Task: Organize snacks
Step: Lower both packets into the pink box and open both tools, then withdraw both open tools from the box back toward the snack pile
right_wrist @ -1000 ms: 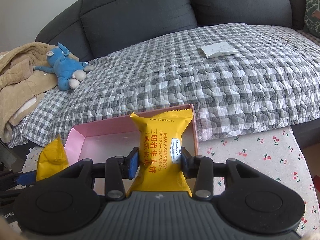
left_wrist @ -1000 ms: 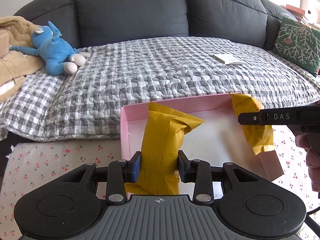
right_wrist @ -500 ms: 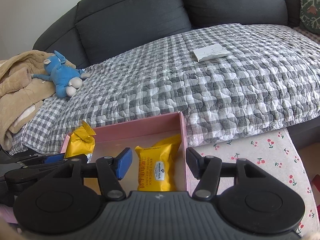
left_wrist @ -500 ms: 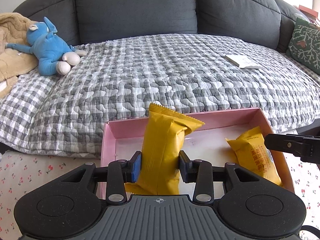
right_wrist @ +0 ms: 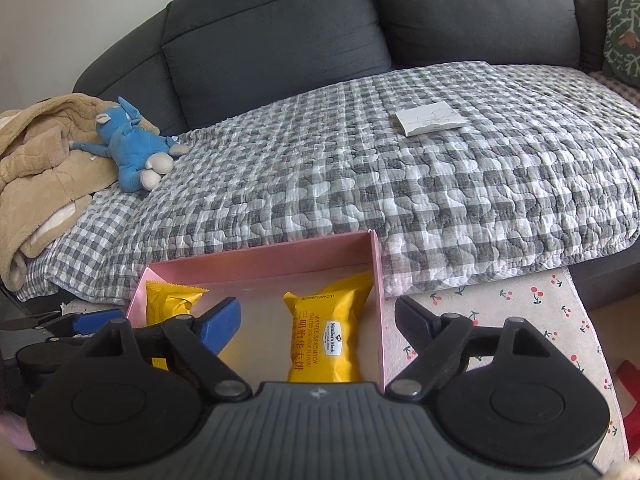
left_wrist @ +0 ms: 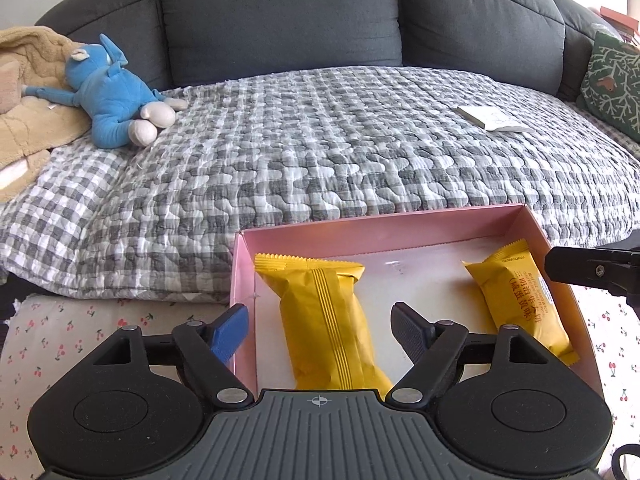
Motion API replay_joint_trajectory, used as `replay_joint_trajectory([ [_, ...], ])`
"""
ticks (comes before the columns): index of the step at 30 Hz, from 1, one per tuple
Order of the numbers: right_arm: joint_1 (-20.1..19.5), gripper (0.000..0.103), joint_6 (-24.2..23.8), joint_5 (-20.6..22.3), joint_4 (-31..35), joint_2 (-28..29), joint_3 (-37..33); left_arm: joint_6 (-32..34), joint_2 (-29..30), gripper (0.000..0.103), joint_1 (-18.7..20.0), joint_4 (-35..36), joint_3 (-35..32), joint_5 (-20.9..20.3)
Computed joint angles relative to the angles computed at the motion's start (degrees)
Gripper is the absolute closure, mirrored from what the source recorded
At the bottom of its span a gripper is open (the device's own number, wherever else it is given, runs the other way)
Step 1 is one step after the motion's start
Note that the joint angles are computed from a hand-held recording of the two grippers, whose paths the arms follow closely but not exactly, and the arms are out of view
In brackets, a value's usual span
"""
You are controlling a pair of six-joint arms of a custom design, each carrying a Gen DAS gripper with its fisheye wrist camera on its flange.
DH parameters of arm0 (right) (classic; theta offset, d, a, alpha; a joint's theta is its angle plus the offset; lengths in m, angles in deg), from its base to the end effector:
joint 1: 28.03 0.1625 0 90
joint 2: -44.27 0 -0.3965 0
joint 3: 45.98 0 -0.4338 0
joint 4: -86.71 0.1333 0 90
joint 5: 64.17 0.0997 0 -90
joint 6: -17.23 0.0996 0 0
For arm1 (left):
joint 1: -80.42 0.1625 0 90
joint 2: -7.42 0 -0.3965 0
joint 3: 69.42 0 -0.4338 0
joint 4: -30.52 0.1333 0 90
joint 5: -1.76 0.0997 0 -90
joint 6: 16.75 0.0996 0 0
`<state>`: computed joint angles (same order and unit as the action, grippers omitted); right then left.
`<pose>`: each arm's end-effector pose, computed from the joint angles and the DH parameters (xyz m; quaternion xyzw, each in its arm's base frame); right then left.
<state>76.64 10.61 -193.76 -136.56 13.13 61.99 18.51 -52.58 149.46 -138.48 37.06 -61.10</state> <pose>0.2087 -0.5214 -0.0142 -0.0042 -0.8444 0.4648 0.2664 -0.0580 -0.6510 0.1702 0.3817 0.8541 -0.2420 0.2574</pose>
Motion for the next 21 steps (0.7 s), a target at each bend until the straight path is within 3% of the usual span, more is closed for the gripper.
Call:
replay_joint_trajectory([
  [21, 8.35, 0.002, 1.92, -9.18, 1.09, -0.06, 2.00, 3.27, -14.73, 0.009, 1.52, 5.69, 9.18, -3.44],
])
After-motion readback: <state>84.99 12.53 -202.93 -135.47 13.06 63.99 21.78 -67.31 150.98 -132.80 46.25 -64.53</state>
